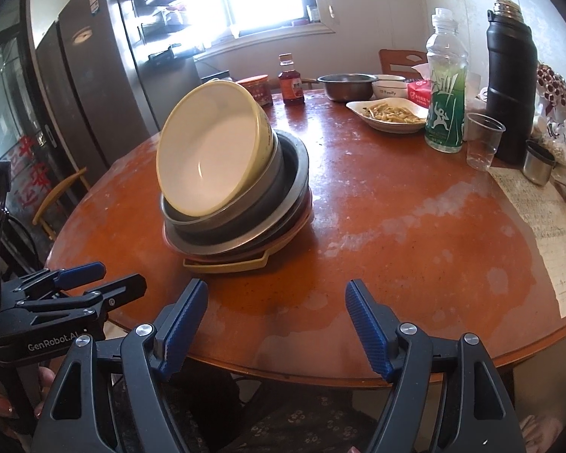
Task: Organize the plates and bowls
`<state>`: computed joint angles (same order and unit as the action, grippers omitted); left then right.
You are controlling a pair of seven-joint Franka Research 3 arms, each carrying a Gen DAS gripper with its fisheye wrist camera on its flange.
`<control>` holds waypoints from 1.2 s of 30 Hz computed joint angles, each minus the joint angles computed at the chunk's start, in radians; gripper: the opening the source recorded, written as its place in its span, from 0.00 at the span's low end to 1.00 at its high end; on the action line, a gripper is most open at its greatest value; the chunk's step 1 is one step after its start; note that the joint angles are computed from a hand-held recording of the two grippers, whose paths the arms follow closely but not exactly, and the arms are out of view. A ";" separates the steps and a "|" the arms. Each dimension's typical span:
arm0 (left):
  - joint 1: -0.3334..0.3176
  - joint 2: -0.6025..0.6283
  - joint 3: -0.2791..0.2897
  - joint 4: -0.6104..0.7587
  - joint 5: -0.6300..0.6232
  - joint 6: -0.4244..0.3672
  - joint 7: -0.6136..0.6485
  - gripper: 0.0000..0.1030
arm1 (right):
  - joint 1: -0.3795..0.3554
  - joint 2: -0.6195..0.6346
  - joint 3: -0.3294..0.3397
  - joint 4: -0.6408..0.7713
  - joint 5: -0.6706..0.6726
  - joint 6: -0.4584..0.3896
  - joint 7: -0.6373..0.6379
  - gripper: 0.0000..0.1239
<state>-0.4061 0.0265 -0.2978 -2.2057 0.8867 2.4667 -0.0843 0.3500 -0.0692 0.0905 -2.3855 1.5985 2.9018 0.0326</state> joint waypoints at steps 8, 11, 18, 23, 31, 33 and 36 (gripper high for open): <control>-0.006 0.000 -0.003 -0.005 -0.006 -0.001 -0.001 0.71 | 0.003 -0.008 0.003 -0.015 0.016 -0.004 -0.024 0.62; -0.007 -0.003 -0.004 -0.008 -0.004 -0.002 -0.008 0.71 | 0.005 -0.012 0.004 -0.020 0.026 -0.004 -0.032 0.62; -0.008 -0.006 -0.006 -0.013 -0.001 -0.004 -0.014 0.71 | 0.005 -0.016 0.005 -0.027 0.041 -0.002 -0.042 0.62; -0.011 -0.004 -0.008 -0.010 0.000 -0.009 -0.014 0.71 | 0.003 -0.018 0.003 -0.029 0.043 -0.006 -0.043 0.62; -0.016 0.002 -0.009 -0.002 -0.005 -0.020 -0.007 0.71 | 0.001 -0.019 0.002 -0.031 0.040 -0.010 -0.044 0.62; -0.016 0.001 -0.009 -0.001 -0.003 -0.020 -0.009 0.71 | 0.001 -0.021 0.001 -0.032 0.043 -0.010 -0.048 0.62; -0.016 0.002 -0.008 -0.002 -0.002 -0.018 -0.013 0.71 | -0.001 -0.022 0.000 -0.033 0.050 -0.006 -0.055 0.62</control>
